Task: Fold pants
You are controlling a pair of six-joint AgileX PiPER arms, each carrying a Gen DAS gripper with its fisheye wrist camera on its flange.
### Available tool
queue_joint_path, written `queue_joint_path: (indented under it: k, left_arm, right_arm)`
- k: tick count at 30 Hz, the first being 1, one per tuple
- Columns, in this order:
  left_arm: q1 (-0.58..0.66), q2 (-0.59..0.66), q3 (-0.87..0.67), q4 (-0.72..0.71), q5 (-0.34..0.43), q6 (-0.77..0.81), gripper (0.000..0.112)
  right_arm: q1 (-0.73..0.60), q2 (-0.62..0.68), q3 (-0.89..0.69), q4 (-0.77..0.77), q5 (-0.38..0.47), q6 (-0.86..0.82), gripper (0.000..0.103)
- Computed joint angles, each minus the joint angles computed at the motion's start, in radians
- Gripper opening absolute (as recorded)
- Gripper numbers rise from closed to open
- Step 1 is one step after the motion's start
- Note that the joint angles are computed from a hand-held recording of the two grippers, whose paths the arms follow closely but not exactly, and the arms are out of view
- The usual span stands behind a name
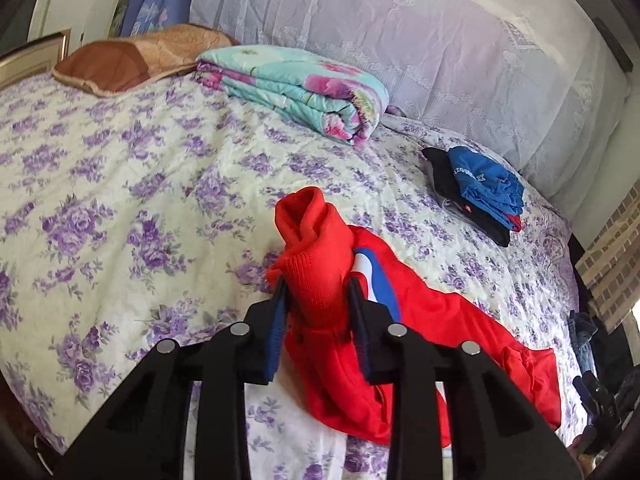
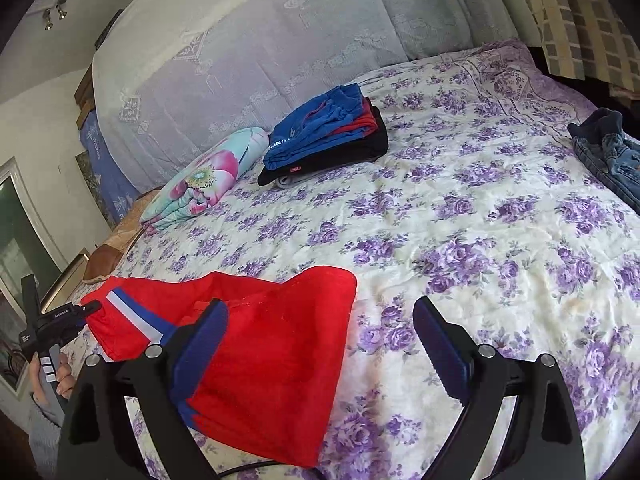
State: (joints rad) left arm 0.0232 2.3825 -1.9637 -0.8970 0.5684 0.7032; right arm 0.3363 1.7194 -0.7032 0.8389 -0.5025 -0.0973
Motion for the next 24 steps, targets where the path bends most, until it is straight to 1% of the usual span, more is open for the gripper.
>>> queue_joint_path:
  k: [3,7,9,12,13,15,16,17,18,19,20,22,24]
  left_arm:
    - [-0.054,-0.114,0.149,-0.056,-0.108,0.12,0.026]
    - [-0.156,-0.246,0.287,-0.114,-0.237,0.268,0.026]
    - [-0.217,-0.301,0.335,-0.135,-0.287,0.327,0.026]
    - [-0.321,-0.36,0.375,-0.118,-0.34,0.369,0.025]
    - [-0.358,-0.369,0.377,-0.087,-0.355,0.356,0.025]
    - [-0.442,-0.373,0.374,0.036,-0.382,0.281,0.025]
    - [-0.487,-0.369,0.372,0.136,-0.393,0.206,0.025]
    - [-0.531,-0.359,0.369,0.236,-0.404,0.135,0.025]
    - [-0.573,-0.348,0.371,0.336,-0.416,0.061,0.024]
    - [-0.615,-0.332,0.374,0.436,-0.427,-0.015,0.024]
    - [-0.652,-0.316,0.38,0.504,-0.433,-0.064,0.024]
    - [-0.711,-0.253,0.348,0.607,-0.397,-0.137,0.024]
    - [-0.753,-0.184,0.312,0.666,-0.352,-0.18,0.024]
  right_arm:
    - [-0.011,-0.036,0.068,-0.052,-0.044,0.075,0.094]
    - [-0.042,-0.097,0.155,-0.107,-0.092,0.148,0.094]
    - [-0.06,-0.131,0.198,-0.142,-0.12,0.19,0.094]
    - [-0.087,-0.184,0.271,-0.201,-0.184,0.27,0.095]
    - [-0.095,-0.2,0.294,-0.219,-0.203,0.296,0.095]
    - [-0.112,-0.226,0.343,-0.258,-0.244,0.35,0.098]
    - [-0.12,-0.234,0.364,-0.269,-0.265,0.369,0.098]
    - [-0.135,-0.246,0.367,-0.267,-0.258,0.374,0.098]
    - [-0.163,-0.265,0.37,-0.305,-0.232,0.399,0.098]
    - [-0.183,-0.279,0.386,-0.354,-0.24,0.441,0.098]
    - [-0.188,-0.293,0.399,-0.363,-0.253,0.448,0.098]
    - [-0.175,-0.32,0.407,-0.306,-0.259,0.389,0.098]
    - [-0.18,-0.334,0.416,-0.296,-0.262,0.381,0.098]
